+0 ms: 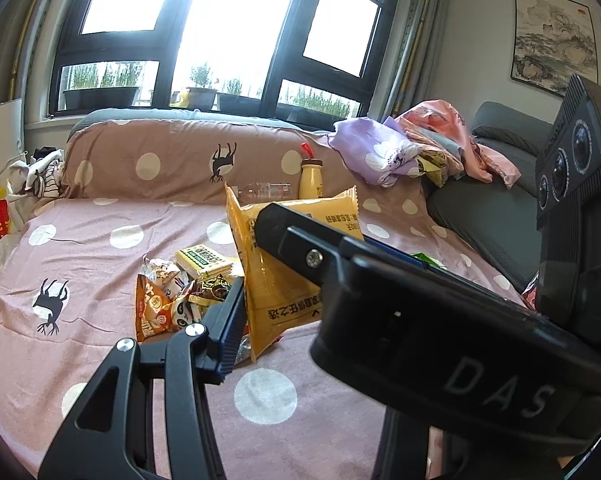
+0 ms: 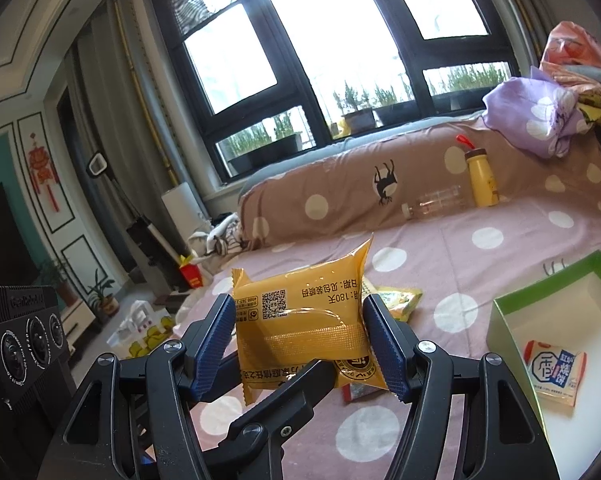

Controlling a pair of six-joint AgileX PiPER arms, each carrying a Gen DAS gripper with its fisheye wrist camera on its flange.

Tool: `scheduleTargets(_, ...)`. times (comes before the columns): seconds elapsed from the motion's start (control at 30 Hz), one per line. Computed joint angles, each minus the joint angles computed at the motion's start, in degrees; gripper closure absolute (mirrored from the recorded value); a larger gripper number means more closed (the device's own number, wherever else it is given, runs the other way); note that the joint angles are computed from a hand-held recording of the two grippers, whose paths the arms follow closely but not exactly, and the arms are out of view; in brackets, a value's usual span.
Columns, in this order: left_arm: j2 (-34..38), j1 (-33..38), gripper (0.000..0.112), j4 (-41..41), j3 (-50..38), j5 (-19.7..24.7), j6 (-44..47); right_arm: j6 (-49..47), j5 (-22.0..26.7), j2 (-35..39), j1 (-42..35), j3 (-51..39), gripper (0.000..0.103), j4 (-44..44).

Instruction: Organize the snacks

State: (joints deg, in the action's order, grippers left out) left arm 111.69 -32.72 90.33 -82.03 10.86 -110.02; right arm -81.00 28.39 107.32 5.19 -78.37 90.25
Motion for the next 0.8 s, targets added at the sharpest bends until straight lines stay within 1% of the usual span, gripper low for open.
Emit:
scheduleTargets(0.2, 0.64, -1.04, 0.066, 2.43, -1.24, 1.37, -0.95, -1.21, 0.27, -0.77, -0.99, 0.81, 0.034, 1.78)
scheduleTargets(0.4, 1.76, -1.05, 0.066, 2.24, -2.92, -0.43, -0.92, -2.65, -0.47, -1.71, -2.04, 1.89, 0.034, 3.15)
scheduleTargets(0.57, 2.77, -1.28, 0.066, -1.59, -4.73, -1.62, 2.50, -2.95, -0.78, -2.18, -2.78, 2.32, 0.034, 3.93)
scheduleTargets(0.7, 3.60, -1.90, 0.066, -3.85, -6.36, -1.64, 4.53, -3.77, 0.51, -2.49, -4.12, 2.83, 0.034, 5.47)
scheduleTargets(0.77, 4.14, -1.98, 0.066, -4.68, -7.16, -2.37, 5.01, -4.88, 0.44, -3.07, -4.52, 3.61, 0.034, 6.40)
scheduleTargets(0.8, 4.51, -1.92, 0.066, -6.42, -7.77, -3.01, 6.46, -5.52, 0.03, -3.40, -4.66, 3.97, 0.034, 6.95)
